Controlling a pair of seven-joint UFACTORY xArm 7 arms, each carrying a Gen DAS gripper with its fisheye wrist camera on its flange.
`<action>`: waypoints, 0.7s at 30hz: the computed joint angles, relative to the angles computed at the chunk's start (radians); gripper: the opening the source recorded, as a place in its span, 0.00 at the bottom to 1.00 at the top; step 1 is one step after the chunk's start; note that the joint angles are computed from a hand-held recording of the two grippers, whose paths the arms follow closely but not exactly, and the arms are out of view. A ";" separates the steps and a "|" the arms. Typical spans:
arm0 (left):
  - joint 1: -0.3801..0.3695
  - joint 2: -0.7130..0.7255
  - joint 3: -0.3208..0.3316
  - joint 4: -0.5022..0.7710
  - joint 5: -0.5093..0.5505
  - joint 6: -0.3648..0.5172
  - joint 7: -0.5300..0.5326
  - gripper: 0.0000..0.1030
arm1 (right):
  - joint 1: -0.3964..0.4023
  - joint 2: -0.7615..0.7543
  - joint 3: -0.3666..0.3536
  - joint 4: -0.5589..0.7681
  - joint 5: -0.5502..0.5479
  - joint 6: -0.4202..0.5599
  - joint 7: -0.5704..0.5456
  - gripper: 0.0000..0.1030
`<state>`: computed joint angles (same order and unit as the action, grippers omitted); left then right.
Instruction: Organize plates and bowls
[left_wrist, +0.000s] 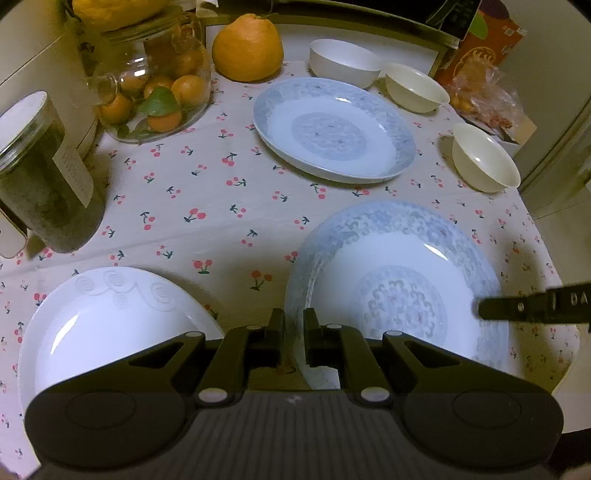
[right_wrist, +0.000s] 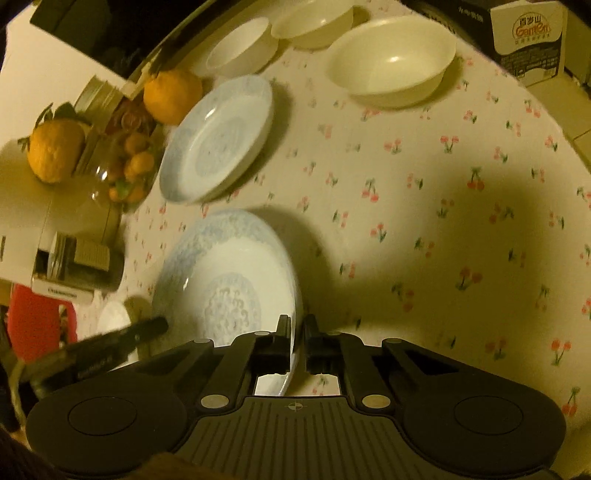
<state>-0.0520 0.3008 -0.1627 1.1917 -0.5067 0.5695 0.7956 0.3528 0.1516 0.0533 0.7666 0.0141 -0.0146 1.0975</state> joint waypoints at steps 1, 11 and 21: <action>-0.001 -0.002 -0.001 -0.002 -0.001 -0.002 0.001 0.09 | 0.010 0.005 -0.017 0.004 -0.012 -0.002 0.009 0.08; -0.005 -0.005 -0.006 -0.005 -0.018 0.009 0.001 0.09 | 0.092 0.033 -0.148 0.042 -0.137 0.018 0.131 0.08; -0.012 -0.014 -0.011 -0.019 -0.045 0.009 0.010 0.09 | 0.114 0.038 -0.206 0.061 -0.277 0.053 0.275 0.08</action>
<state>-0.0635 0.2871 -0.1734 1.1731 -0.5521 0.5784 0.8051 0.4671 0.1896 -0.1531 0.8272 -0.2630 0.0388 1.3724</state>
